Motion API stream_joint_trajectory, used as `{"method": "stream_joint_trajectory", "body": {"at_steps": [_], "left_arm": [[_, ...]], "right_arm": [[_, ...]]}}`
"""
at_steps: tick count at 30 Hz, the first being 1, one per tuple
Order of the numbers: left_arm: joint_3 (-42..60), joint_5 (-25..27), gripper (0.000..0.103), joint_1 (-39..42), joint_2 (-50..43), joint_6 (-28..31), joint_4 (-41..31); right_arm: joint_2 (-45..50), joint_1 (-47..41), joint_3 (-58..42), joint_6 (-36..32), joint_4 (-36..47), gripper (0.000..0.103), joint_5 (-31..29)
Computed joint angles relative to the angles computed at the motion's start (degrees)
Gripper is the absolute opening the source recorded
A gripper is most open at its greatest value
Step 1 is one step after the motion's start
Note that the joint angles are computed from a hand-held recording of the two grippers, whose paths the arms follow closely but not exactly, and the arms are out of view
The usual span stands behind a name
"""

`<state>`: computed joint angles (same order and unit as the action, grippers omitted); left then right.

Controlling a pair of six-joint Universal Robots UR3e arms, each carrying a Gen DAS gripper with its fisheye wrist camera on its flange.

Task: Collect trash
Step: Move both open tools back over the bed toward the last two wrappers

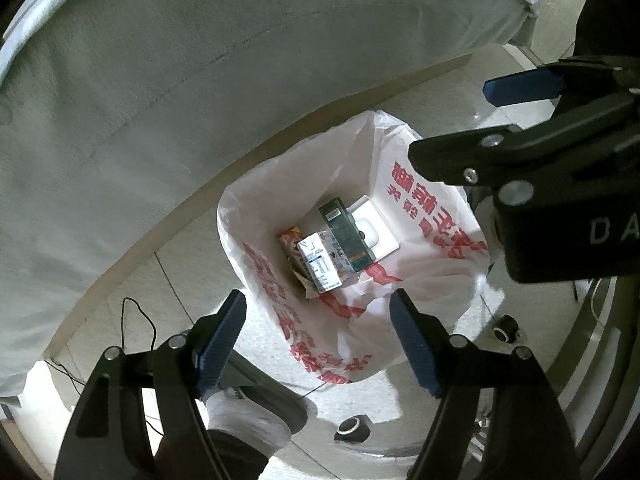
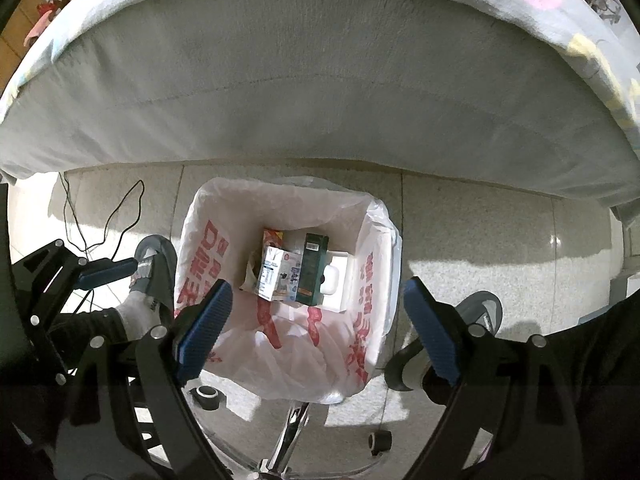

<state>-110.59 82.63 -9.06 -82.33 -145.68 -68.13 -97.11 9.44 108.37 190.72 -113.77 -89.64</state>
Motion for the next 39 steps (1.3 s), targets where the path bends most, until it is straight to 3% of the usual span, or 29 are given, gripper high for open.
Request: {"method": "stream_joint_trajectory", "body": {"at_steps": [13,22,39], "left_arm": [[0.4,-0.5,0.072,0.3,3.1,1.1,0.9],[3.1,-1.3,0.072,1.4,7.3,2.1,1.2],[13.3,-11.7,0.073,11.4,11.3,0.8,0.6]], "right_arm": [[-5.4,-2.0,-1.5,0.7,2.5,0.085,2.3],[-12.2,-4.4,-7.5,-0.2,8.7,0.085,3.3],[-12.6,-8.7,-25.7,-2.4,17.9,0.085,6.1]]}}
